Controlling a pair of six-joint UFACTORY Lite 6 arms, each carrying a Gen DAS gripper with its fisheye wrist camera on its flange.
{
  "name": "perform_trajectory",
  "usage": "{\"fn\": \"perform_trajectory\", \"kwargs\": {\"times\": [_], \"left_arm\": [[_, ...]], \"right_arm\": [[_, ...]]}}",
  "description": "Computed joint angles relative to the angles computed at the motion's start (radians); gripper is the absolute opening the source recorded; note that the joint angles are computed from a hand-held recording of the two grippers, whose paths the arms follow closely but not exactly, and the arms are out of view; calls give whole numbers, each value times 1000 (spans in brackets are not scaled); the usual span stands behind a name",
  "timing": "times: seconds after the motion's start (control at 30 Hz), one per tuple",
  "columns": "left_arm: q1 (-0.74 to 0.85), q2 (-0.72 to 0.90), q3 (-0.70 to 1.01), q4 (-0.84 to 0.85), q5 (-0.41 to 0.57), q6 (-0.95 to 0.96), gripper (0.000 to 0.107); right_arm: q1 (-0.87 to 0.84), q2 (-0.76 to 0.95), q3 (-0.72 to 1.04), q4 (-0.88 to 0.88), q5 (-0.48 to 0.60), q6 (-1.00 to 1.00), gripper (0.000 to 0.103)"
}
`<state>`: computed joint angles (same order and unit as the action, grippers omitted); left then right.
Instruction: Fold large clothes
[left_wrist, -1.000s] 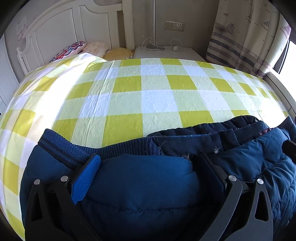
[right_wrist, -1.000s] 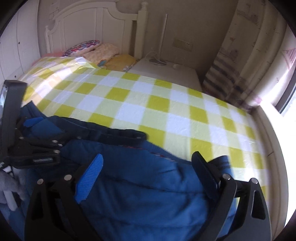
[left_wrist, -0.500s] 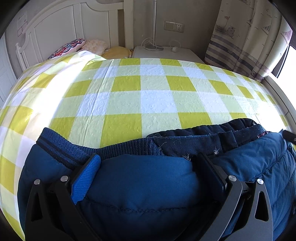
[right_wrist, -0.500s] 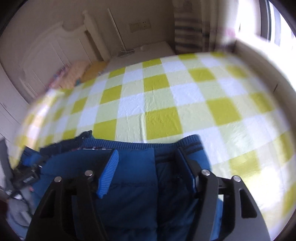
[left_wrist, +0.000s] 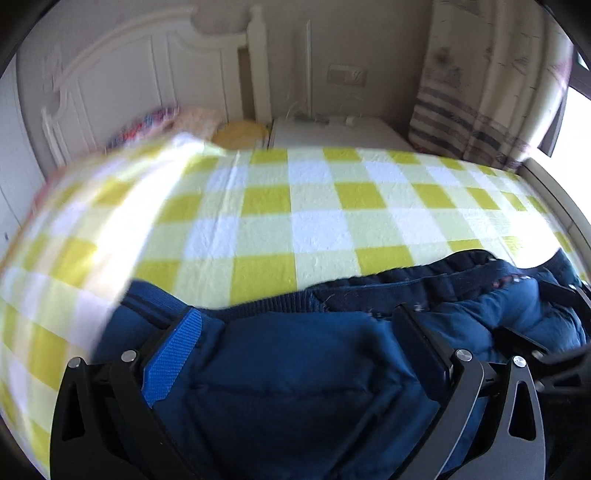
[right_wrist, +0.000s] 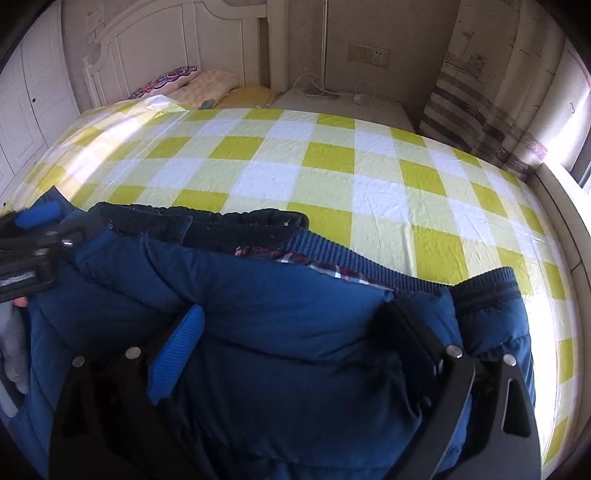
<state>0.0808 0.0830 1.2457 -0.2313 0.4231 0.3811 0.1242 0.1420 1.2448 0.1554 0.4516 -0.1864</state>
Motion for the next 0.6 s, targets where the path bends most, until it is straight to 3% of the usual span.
{"fn": "perform_trajectory", "kwargs": {"times": [0.07, 0.13, 0.27, 0.4, 0.5, 0.6], "left_arm": [[14, -68, -39, 38, -10, 25, 99], [100, -19, -34, 21, -18, 86, 99], [310, 244, 207, -306, 251, 221, 99], [259, 216, 172, -207, 185, 167, 99], [323, 250, 213, -342, 254, 246, 99], [358, 216, 207, -370, 266, 229, 99]], "right_arm": [[-4, -3, -4, 19, -1, -16, 96], [-7, -13, -1, 21, 10, -20, 96], [-10, -32, -7, 45, 24, -34, 97], [-8, -31, -10, 41, 18, -28, 97], [-10, -34, -11, 64, 22, -40, 97], [-18, -29, -5, 87, 31, -63, 97]]}}
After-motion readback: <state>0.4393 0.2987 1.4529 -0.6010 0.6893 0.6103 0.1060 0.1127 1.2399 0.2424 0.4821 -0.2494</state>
